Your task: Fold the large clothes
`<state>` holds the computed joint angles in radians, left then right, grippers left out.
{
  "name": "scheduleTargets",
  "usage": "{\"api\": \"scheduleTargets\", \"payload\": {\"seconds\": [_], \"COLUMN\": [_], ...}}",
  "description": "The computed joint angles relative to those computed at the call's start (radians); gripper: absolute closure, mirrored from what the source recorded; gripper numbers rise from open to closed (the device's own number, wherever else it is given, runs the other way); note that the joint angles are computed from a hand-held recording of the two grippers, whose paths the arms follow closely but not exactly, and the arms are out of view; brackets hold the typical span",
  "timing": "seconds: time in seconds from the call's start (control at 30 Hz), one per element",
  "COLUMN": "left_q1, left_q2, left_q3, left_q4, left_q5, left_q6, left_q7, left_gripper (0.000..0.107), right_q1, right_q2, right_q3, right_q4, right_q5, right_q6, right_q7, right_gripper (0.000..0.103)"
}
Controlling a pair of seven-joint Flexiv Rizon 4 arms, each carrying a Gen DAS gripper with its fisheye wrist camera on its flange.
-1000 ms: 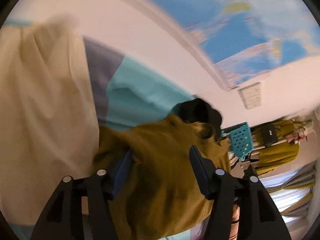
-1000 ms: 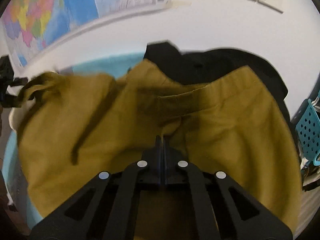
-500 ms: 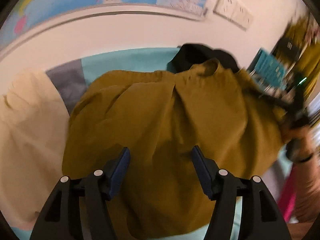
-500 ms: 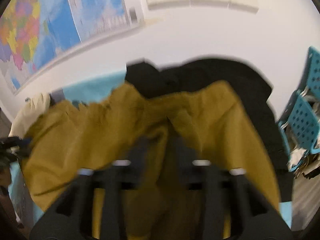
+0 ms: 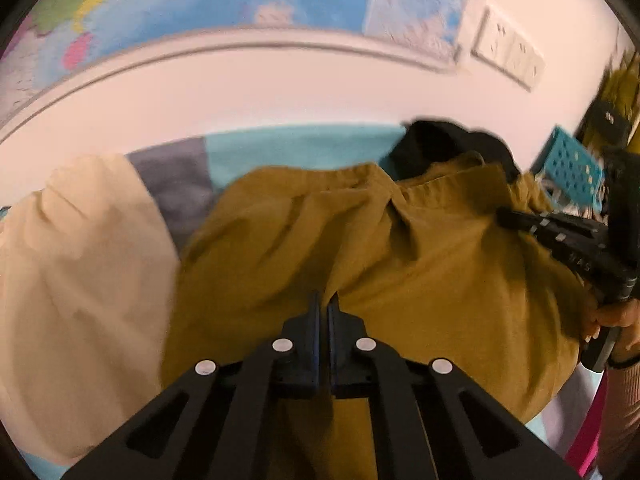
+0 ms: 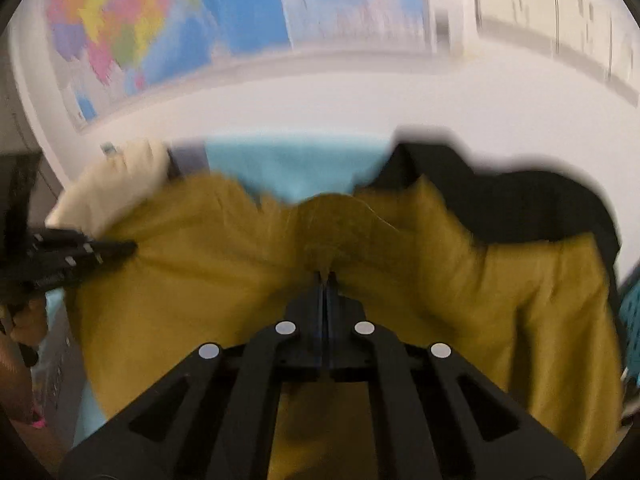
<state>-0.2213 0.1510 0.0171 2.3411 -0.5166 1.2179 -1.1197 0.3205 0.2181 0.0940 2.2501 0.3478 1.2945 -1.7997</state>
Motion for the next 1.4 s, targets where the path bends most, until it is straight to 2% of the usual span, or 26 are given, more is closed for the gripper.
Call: {"api": "scheduleTargets", "payload": {"seconds": [0.03, 0.07, 0.1, 0.2, 0.23, 0.3, 0.33, 0.37, 0.4, 0.43, 0.47, 0.5, 0.53, 0.63, 0.67, 0.77, 0.83, 0.9, 0.93, 0.97, 1.0, 1.07, 1.17, 1.3, 1.37, 1.4], "left_q1": [-0.021, -0.018, -0.009, 0.018, 0.020, 0.018, 0.009, -0.002, -0.011, -0.017, -0.014, -0.013, -0.028, -0.079, -0.096, -0.059, -0.040, -0.044, -0.048, -0.068, -0.101, -0.141, -0.132, -0.057, -0.063, -0.092], "left_q2": [0.003, 0.006, 0.007, -0.012, -0.019, -0.032, -0.033, -0.029, -0.019, -0.007, 0.003, 0.015, 0.031, 0.066, 0.071, 0.057, 0.033, 0.023, 0.030, 0.048, 0.069, 0.125, 0.214, 0.278, 0.279, 0.272], "left_q3": [0.010, 0.010, 0.005, -0.014, -0.016, -0.022, -0.019, -0.015, -0.010, -0.008, -0.009, -0.007, 0.003, 0.032, 0.039, 0.017, 0.003, 0.002, 0.007, 0.022, 0.045, 0.079, 0.113, 0.119, 0.128, 0.141], "left_q4": [0.010, 0.011, 0.008, -0.004, -0.007, -0.002, 0.004, 0.009, 0.016, 0.029, 0.037, 0.046, 0.062, 0.099, 0.109, 0.119, 0.125, 0.125, 0.127, 0.133, 0.145, 0.183, 0.235, 0.282, 0.296, 0.306], "left_q5": [-0.065, -0.066, -0.042, 0.058, 0.071, 0.096, 0.081, 0.056, 0.029, 0.017, 0.037, 0.048, 0.030, -0.035, -0.052, 0.024, 0.064, 0.066, 0.061, 0.021, -0.038, -0.110, -0.111, -0.027, -0.034, -0.071], "left_q6": [0.023, 0.022, 0.017, 0.007, -0.002, 0.019, 0.032, 0.034, 0.037, 0.062, 0.086, 0.103, 0.120, 0.143, 0.145, 0.125, 0.151, 0.170, 0.167, 0.163, 0.167, 0.202, 0.189, 0.107, 0.098, 0.121], "left_q7": [0.041, 0.033, 0.013, -0.055, -0.061, -0.076, -0.056, -0.031, -0.016, -0.011, -0.020, -0.024, -0.006, 0.064, 0.095, 0.062, 0.028, 0.018, 0.017, 0.038, 0.076, 0.126, 0.132, 0.078, 0.074, 0.087], "left_gripper": [0.105, 0.105, 0.105, 0.104, 0.099, 0.097, 0.092, 0.082, 0.077, 0.072, 0.068, 0.066, 0.065, 0.062, 0.061, 0.061, 0.060, 0.060, 0.060, 0.059, 0.057, 0.053, 0.053, 0.053, 0.053, 0.053], "right_q1": [-0.010, -0.017, -0.024, -0.041, -0.048, -0.053, -0.050, -0.052, -0.062, -0.061, -0.037, -0.041, -0.017, -0.018, -0.016, -0.120, -0.165, -0.120, -0.120, -0.120, -0.113, -0.086, -0.065, -0.099, -0.120, -0.128], "right_q2": [-0.003, -0.009, -0.021, -0.086, -0.110, -0.136, -0.135, -0.129, -0.101, -0.071, -0.037, 0.025, 0.058, 0.199, 0.213, 0.196, 0.139, 0.120, 0.122, 0.135, 0.163, 0.240, 0.344, 0.462, 0.497, 0.499], "right_q3": [0.014, 0.025, 0.034, 0.039, 0.037, 0.032, 0.028, 0.028, 0.033, 0.031, 0.008, 0.003, -0.021, -0.076, -0.092, -0.059, -0.069, -0.131, -0.134, -0.134, -0.135, -0.145, -0.150, -0.145, -0.146, -0.147], "right_q4": [-0.003, -0.006, -0.009, -0.024, -0.026, -0.030, -0.037, -0.042, -0.028, -0.019, -0.011, -0.002, 0.014, 0.094, 0.104, 0.171, 0.206, 0.194, 0.196, 0.198, 0.205, 0.226, 0.264, 0.319, 0.350, 0.361], "right_q5": [-0.023, -0.051, -0.085, -0.170, -0.189, -0.164, -0.106, -0.076, -0.064, -0.035, 0.020, 0.105, 0.126, 0.135, 0.134, 0.017, -0.063, 0.028, 0.034, 0.038, 0.050, 0.072, 0.069, 0.032, 0.005, -0.004], "right_q6": [0.035, 0.066, 0.085, 0.046, 0.021, -0.022, -0.032, -0.035, -0.020, -0.008, -0.002, -0.012, -0.010, -0.042, -0.057, -0.047, 0.003, 0.003, 0.009, 0.006, 0.006, -0.001, -0.020, -0.068, -0.093, -0.101], "right_q7": [0.020, 0.034, 0.051, 0.113, 0.125, 0.118, 0.081, 0.062, 0.062, 0.041, -0.009, -0.089, -0.109, -0.138, -0.135, -0.049, 0.019, -0.027, -0.016, -0.016, -0.024, -0.053, -0.083, -0.046, -0.034, -0.021], "right_gripper": [0.102, 0.102, 0.102, 0.101, 0.100, 0.098, 0.096, 0.089, 0.071, 0.064, 0.061, 0.060, 0.060, 0.059, 0.059, 0.061, 0.063, 0.073, 0.074, 0.071, 0.062, 0.058, 0.049, 0.047, 0.043, 0.043]}}
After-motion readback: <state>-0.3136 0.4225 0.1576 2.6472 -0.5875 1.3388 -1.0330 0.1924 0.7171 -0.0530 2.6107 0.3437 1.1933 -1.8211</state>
